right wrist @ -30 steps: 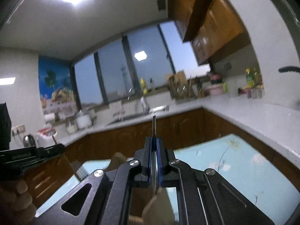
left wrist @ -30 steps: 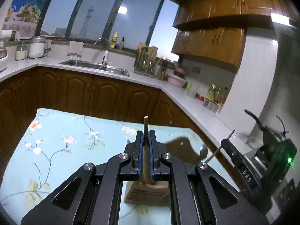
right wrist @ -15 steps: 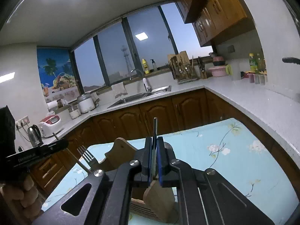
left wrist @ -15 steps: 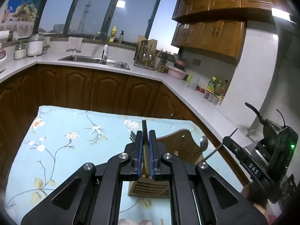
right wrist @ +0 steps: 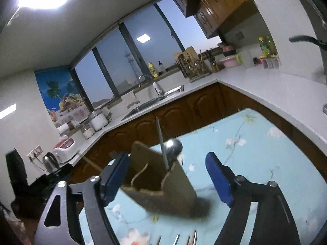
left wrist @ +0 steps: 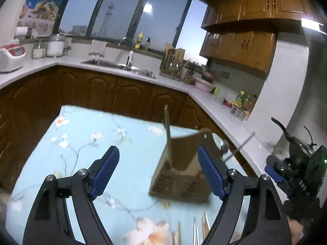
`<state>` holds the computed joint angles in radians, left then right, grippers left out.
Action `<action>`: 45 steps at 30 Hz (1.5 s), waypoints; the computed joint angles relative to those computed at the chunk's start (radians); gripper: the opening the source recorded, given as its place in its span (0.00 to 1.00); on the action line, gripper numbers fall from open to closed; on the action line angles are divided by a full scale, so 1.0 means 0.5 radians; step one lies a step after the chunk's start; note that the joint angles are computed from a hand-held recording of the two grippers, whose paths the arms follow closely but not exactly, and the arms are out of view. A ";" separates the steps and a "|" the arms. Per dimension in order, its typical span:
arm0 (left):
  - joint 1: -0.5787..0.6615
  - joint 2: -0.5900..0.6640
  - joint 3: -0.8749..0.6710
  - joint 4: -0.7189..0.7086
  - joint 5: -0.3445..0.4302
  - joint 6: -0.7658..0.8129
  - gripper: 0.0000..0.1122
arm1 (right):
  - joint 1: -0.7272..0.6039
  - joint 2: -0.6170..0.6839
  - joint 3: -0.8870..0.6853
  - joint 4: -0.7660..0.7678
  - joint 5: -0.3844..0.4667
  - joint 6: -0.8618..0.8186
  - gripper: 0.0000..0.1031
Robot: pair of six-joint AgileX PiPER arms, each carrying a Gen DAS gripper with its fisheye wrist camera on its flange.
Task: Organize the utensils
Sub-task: 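Open both tools to release the chopsticks into the holder, then move both tools back down to the remaining chopsticks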
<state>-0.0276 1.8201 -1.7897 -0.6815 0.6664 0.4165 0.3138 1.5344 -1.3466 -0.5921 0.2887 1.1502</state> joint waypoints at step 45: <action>-0.060 -0.517 1.314 0.160 -0.008 0.266 0.72 | 0.404 -0.120 0.617 0.265 0.837 -0.452 0.50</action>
<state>-0.0576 1.5617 -1.1325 -0.6014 0.6623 0.5494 0.5157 1.4744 -1.0380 -0.4598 0.7073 0.9240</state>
